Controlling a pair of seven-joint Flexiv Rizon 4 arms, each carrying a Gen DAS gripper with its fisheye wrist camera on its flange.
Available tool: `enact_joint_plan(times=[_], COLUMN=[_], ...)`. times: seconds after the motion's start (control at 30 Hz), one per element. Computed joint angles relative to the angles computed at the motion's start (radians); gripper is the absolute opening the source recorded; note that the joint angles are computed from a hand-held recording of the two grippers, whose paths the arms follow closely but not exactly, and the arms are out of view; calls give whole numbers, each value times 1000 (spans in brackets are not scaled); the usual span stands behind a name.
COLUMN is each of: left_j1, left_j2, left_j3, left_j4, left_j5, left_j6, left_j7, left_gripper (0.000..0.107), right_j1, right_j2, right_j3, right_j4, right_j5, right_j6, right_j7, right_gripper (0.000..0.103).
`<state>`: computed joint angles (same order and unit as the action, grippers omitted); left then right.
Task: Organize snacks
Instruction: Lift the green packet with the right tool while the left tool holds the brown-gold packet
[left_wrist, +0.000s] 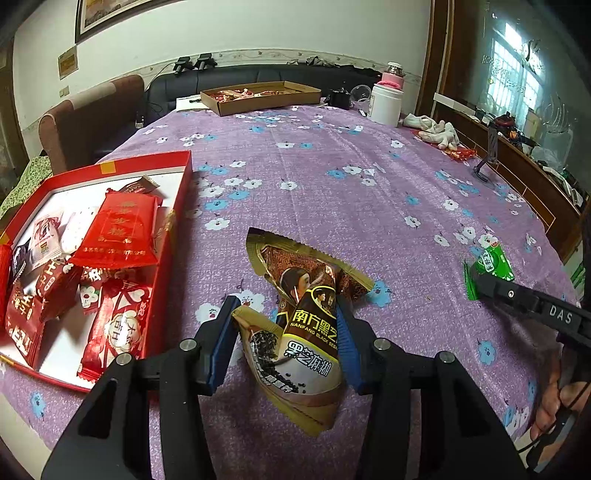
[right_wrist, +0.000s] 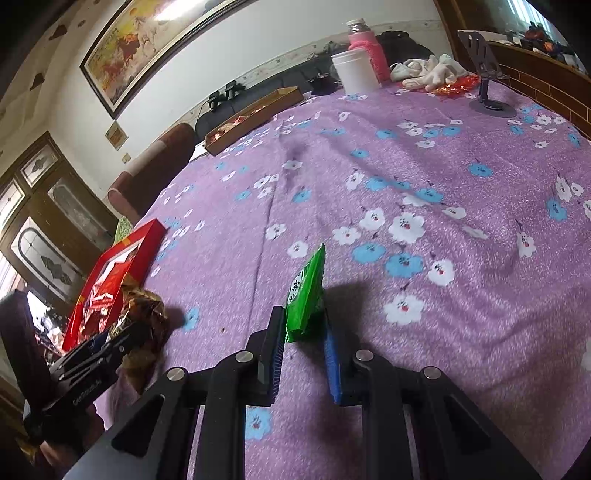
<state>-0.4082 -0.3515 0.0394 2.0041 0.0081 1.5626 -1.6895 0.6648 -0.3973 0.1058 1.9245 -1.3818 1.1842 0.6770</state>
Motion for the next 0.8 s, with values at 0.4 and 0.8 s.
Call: enact_joint_plan(times=[0.4, 0.8], left_j1=[-9, -44], left_j2=[24, 43], left_j3=[15, 62], left_j4=[25, 7], left_j5=[11, 100], left_j6=[-7, -40], left_j7=[-26, -112], left_gripper=[48, 48], right_j1=[16, 10], right_j2=[-8, -16], right_j3=[4, 7], right_j4=[-10, -13], right_j5=[-37, -97], right_j6=[27, 43], right_j7=[3, 38], right_gripper=[20, 20])
